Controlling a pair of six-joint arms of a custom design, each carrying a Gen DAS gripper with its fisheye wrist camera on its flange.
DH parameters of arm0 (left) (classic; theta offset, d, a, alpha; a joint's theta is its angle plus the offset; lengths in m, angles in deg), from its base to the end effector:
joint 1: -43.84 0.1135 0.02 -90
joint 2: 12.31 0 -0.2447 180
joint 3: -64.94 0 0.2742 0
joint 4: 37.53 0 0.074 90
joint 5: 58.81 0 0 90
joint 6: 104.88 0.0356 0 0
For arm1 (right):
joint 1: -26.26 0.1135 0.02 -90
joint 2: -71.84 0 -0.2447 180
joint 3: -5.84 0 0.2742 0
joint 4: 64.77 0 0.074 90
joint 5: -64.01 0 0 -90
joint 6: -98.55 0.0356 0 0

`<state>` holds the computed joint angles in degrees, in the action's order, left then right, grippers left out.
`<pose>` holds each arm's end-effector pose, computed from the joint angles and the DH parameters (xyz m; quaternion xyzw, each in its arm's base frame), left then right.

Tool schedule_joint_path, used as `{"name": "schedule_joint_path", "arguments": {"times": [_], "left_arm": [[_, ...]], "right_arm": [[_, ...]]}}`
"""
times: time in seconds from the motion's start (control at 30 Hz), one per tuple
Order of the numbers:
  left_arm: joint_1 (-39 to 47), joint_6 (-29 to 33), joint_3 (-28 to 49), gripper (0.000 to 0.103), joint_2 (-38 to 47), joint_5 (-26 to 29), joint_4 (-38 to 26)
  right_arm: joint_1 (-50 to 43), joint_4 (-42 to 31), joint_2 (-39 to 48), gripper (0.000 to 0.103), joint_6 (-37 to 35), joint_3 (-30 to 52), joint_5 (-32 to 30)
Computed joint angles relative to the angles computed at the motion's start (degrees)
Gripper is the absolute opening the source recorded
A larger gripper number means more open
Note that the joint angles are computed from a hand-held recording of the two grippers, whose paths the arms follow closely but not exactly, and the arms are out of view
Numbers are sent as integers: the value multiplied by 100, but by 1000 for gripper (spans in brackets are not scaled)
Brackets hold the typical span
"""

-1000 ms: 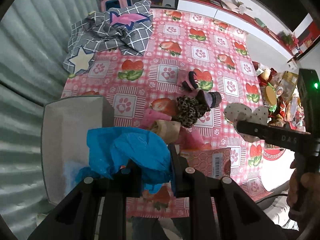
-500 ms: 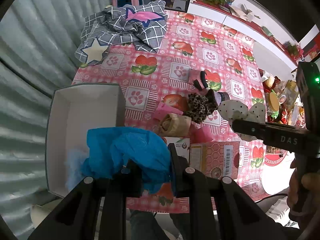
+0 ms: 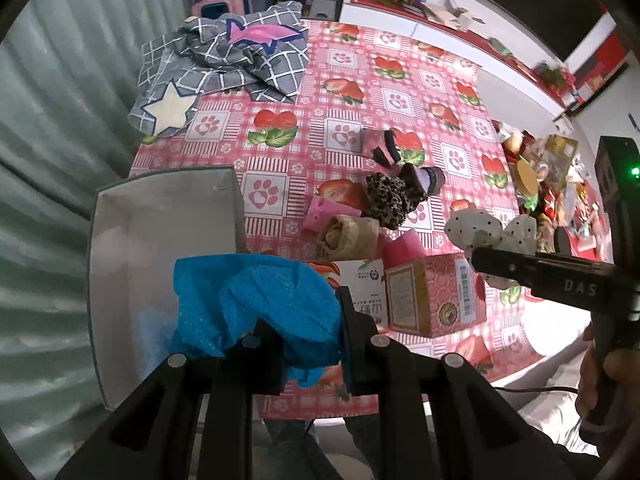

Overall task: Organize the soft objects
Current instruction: 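Lift the blue glove and polka-dot scrunchie and carry them toward the white box, then lower the glove and scrunchie into the white box and open both tools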

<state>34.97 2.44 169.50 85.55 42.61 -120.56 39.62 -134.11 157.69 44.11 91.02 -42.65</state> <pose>0.3462 -0.0612 0.2821 0.2354 0.9596 -0.0898 0.1254 0.3026 0.0824 0.2528 0.1629 0.9610 0.2010 0.0972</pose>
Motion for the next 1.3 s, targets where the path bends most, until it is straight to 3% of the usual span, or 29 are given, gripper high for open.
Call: {"name": "schedule_joint_path", "arguments": {"times": [0.37, 0.63, 1.03, 1.3], "left_arm": [[789, 909, -193, 22, -117, 387, -99], [1571, 1404, -85, 22, -47, 454, -95], [2453, 1599, 395, 22, 567, 407, -71], [2498, 1494, 894, 22, 1088, 266, 53]], "right_arm": [[1162, 8, -475, 40, 1390, -280, 712], [1979, 115, 45, 40, 1837, 281, 964], [2552, -214, 1746, 40, 1414, 2219, 960], [2619, -936, 3444, 40, 641, 4574, 884]]}}
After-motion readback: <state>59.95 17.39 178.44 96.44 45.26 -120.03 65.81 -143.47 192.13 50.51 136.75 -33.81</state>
